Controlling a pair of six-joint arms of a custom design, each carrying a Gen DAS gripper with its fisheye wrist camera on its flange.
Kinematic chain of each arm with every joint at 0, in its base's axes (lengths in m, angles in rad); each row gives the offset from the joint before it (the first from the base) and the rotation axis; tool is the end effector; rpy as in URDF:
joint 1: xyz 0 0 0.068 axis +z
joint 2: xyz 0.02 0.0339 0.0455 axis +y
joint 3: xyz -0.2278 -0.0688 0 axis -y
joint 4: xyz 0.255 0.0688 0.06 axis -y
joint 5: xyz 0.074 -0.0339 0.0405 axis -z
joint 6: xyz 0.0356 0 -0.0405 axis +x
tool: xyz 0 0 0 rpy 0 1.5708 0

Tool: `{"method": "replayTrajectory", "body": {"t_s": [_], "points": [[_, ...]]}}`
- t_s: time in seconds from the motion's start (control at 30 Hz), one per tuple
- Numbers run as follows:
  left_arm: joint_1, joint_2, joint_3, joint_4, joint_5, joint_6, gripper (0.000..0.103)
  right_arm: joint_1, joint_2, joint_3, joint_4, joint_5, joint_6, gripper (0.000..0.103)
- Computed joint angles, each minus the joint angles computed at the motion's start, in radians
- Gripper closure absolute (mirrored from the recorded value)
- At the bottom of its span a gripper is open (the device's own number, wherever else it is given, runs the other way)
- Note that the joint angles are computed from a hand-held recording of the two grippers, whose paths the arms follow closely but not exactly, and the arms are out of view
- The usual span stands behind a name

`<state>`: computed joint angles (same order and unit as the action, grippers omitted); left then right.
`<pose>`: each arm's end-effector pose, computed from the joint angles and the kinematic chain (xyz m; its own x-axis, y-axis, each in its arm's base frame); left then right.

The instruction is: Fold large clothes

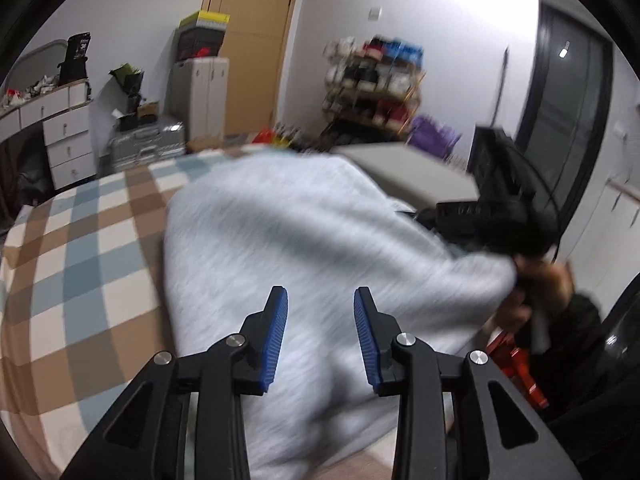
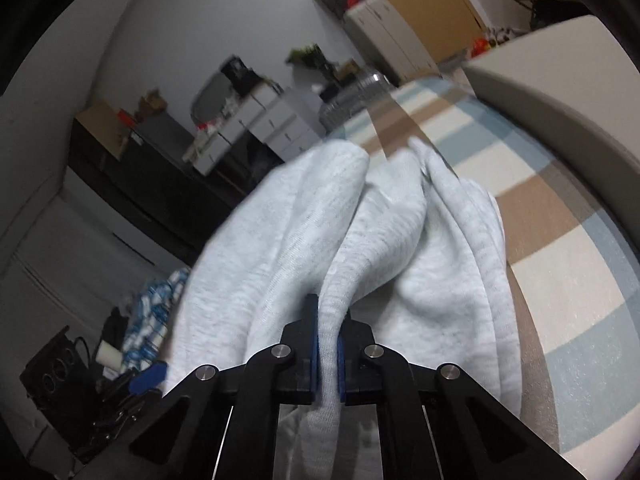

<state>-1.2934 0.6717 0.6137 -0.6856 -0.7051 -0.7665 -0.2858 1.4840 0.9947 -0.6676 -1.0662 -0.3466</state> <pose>0.0699 -0.1612 0.2319 -0.5510 0.0061 -0.8345 0.3049 0.9323 -0.1945 0.2872 -0.0519 0.1900 -0.7577 0.0515 -0.6505 -0.4879 0.6173 0.6172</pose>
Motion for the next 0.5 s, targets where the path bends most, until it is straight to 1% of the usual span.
{"method": "replayTrajectory", "body": {"t_s": [0.07, 0.13, 0.17, 0.2, 0.23, 0.27, 0.3, 0.33, 0.37, 0.4, 0.43, 0.47, 0.5], "points": [[-0.007, 0.003, 0.015, 0.020, -0.017, 0.010, 0.074, -0.042, -0.118, -0.043, 0.013, -0.070, 0.017, 0.098], [-0.010, 0.023, 0.047, 0.026, -0.015, 0.020, 0.074, -0.092, -0.213, -0.046, -0.016, -0.152, 0.002, 0.099], [-0.011, 0.026, 0.052, 0.032, -0.018, 0.027, 0.074, -0.117, -0.241, -0.038, -0.060, -0.180, -0.046, 0.099], [-0.016, 0.036, 0.063, 0.042, -0.026, 0.039, 0.074, -0.133, -0.251, -0.032, -0.100, -0.182, -0.105, 0.099], [-0.009, 0.034, 0.058, 0.062, -0.020, 0.061, 0.071, -0.141, -0.248, -0.043, -0.093, -0.152, -0.126, 0.099], [0.006, 0.037, 0.052, 0.090, 0.004, 0.087, 0.065, -0.131, -0.226, -0.058, -0.061, -0.088, -0.117, 0.099], [0.029, 0.053, 0.046, 0.121, 0.042, 0.110, 0.051, -0.109, -0.171, -0.065, -0.030, 0.018, -0.113, 0.099], [0.053, 0.074, 0.040, 0.155, 0.077, 0.130, 0.050, -0.085, -0.128, -0.088, 0.036, 0.122, -0.077, 0.099], [0.084, 0.103, 0.030, 0.200, 0.134, 0.153, 0.050, -0.058, -0.056, -0.082, 0.054, 0.218, -0.062, 0.098], [0.115, 0.161, 0.041, 0.221, 0.207, 0.164, 0.050, -0.044, 0.019, -0.044, 0.014, 0.256, -0.069, 0.098], [0.126, 0.215, 0.059, 0.224, 0.250, 0.166, 0.050, -0.049, 0.073, -0.019, -0.015, 0.238, -0.077, 0.097], [0.126, 0.280, 0.078, 0.232, 0.292, 0.175, 0.050, -0.059, 0.079, -0.014, -0.026, 0.215, -0.092, 0.096], [0.107, 0.342, 0.094, 0.246, 0.300, 0.188, 0.050, -0.061, 0.067, -0.011, -0.037, 0.223, -0.106, 0.095]]}}
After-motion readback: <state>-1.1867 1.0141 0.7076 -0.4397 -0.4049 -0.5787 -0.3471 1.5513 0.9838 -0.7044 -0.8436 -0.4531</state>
